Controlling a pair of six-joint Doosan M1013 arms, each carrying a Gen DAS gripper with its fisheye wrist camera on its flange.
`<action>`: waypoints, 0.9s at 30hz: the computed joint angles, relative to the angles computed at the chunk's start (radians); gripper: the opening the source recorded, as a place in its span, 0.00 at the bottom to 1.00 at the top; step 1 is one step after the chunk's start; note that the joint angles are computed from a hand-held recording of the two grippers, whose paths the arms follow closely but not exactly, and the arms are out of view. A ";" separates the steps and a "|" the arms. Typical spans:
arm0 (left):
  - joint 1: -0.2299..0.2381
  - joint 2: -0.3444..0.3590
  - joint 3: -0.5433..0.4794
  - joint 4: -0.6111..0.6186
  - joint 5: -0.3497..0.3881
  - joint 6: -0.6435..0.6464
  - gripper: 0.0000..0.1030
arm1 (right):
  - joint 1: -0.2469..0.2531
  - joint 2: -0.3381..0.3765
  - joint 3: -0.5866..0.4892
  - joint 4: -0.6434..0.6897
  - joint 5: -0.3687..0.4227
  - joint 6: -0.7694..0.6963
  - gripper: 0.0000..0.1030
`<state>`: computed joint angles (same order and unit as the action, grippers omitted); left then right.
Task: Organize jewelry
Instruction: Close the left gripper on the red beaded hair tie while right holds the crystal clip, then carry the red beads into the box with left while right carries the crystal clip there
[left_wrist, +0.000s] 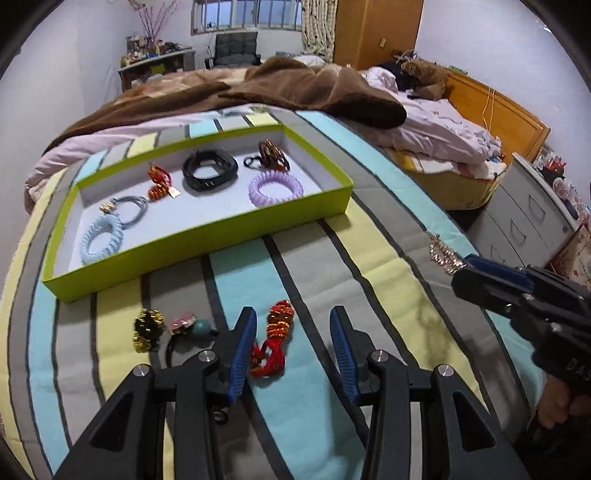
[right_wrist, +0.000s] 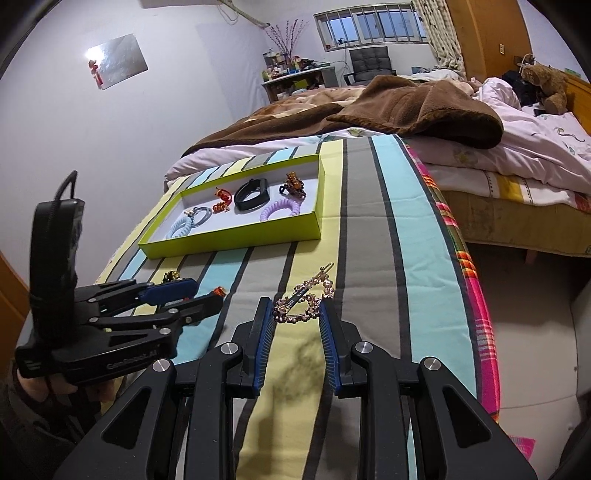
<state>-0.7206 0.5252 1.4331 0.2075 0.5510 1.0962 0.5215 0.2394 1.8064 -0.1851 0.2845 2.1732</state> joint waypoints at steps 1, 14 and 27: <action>-0.002 0.004 -0.004 0.025 0.015 -0.026 0.42 | 0.000 0.001 0.000 0.006 -0.002 -0.006 0.26; -0.017 0.019 -0.023 0.103 0.060 -0.076 0.16 | -0.004 0.002 0.001 0.057 -0.014 -0.061 0.26; -0.008 -0.015 0.025 0.094 -0.032 -0.110 0.12 | 0.004 0.007 -0.008 0.025 -0.005 -0.033 0.26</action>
